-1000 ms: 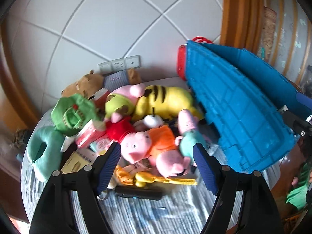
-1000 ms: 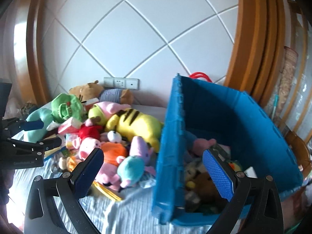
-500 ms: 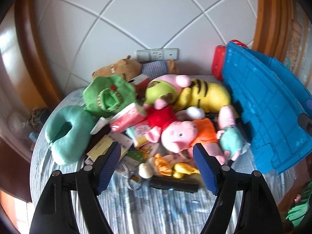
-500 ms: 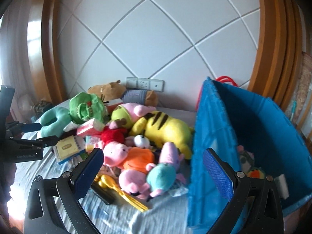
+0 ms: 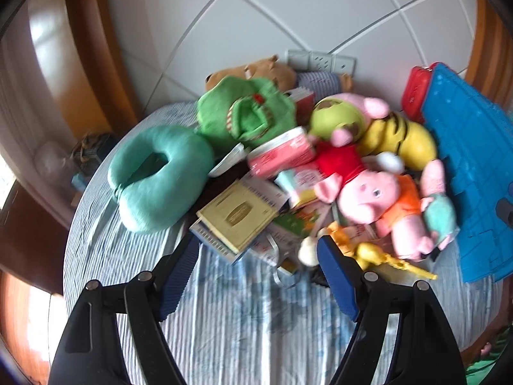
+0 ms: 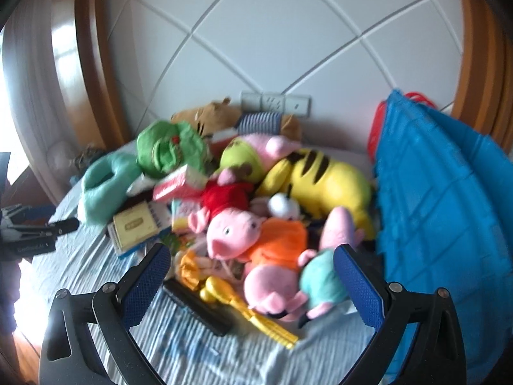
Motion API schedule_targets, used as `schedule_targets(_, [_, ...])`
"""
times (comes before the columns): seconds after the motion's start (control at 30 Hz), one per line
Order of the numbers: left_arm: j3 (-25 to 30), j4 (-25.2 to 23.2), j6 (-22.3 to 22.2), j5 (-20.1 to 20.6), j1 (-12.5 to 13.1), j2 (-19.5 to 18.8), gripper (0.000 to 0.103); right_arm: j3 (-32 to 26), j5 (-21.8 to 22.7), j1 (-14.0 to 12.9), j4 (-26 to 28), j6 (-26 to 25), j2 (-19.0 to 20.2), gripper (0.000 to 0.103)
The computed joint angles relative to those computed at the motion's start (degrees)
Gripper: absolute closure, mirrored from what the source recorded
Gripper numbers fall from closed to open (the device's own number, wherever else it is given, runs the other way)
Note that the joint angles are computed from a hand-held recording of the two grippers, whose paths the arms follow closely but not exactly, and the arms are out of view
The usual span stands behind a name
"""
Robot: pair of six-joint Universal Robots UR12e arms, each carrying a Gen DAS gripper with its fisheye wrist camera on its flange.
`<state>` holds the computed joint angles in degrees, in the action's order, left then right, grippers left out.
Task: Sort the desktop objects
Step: 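Move both tools back over the pile of toys, then grasp the metal scissors with the left tool while the right tool grasps the black flashlight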
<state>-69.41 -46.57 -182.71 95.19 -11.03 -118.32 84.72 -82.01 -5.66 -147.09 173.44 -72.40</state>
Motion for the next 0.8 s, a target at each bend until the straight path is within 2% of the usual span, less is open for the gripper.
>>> schedule_targets(0.2, [-0.14,-2.38,0.28,-0.74,0.86,-1.39,0.027,-1.70,0.15,1.59,4.17,-0.96,2.72,0.000])
schedule_targets(0.43, [0.60,-6.60,1.31,-2.18,0.68,-4.16,0.027,-1.61,1.51,3.03,8.03,-4.09,5.39,0.000])
schedule_targets(0.6, [1.54,-8.47,1.61,-4.62,0.39,-6.62,0.027,-0.38,2.39,3.24,9.26,-4.42,6.67,0.000])
schedule_targets(0.8, [3.73,-8.82,3.26,-4.08,-0.63,-10.26,0.027,0.32,2.03,3.33,9.32,-4.93,8.10,0.003])
